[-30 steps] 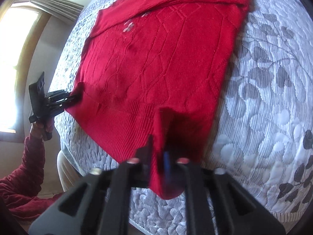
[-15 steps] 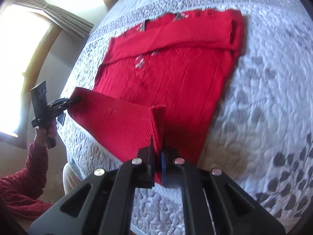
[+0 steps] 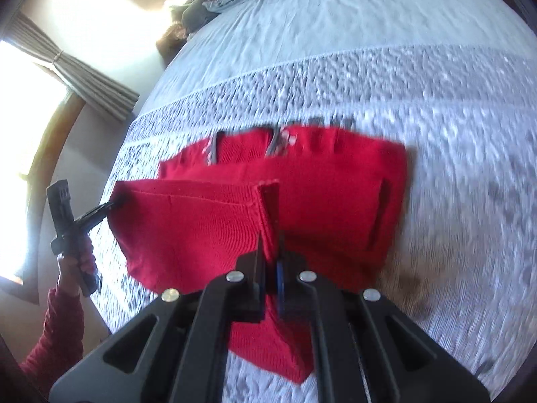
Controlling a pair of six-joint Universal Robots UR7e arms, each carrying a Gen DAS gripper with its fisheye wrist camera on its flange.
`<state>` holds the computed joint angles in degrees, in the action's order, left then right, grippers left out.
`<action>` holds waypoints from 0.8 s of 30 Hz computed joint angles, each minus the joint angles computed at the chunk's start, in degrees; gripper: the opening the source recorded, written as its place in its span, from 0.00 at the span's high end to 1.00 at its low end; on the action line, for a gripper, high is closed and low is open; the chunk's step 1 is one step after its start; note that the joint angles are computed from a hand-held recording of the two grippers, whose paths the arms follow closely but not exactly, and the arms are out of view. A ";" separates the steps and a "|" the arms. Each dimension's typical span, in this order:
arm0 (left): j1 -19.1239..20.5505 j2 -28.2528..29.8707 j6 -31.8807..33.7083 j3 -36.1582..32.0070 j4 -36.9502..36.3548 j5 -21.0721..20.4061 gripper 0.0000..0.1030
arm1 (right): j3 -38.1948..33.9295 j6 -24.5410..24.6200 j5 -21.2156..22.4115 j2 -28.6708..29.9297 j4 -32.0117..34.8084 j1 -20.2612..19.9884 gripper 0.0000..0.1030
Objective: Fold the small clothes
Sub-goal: 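Lift the hem with both grippers and fold it toward the collar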
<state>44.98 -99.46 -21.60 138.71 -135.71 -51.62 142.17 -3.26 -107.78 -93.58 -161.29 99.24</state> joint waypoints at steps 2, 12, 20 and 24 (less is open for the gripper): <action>2.54 4.98 2.39 -2.52 -4.32 0.82 0.93 | -2.23 -0.40 0.49 2.50 -1.11 -1.17 0.97; 12.33 22.11 7.05 -10.20 -13.77 2.25 0.93 | -12.33 -0.16 -4.00 16.83 -4.42 -5.98 0.97; 16.02 28.12 9.66 -11.75 -20.21 2.30 0.93 | -13.58 -0.22 -4.58 21.27 -8.04 -9.69 0.97; 17.02 29.50 10.25 -11.90 -20.83 3.03 0.92 | -13.74 0.54 -5.98 23.41 -8.79 -11.38 0.97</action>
<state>62.00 -69.96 -11.34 126.81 -156.54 -48.59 128.43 -2.72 -113.76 -70.17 -170.08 87.87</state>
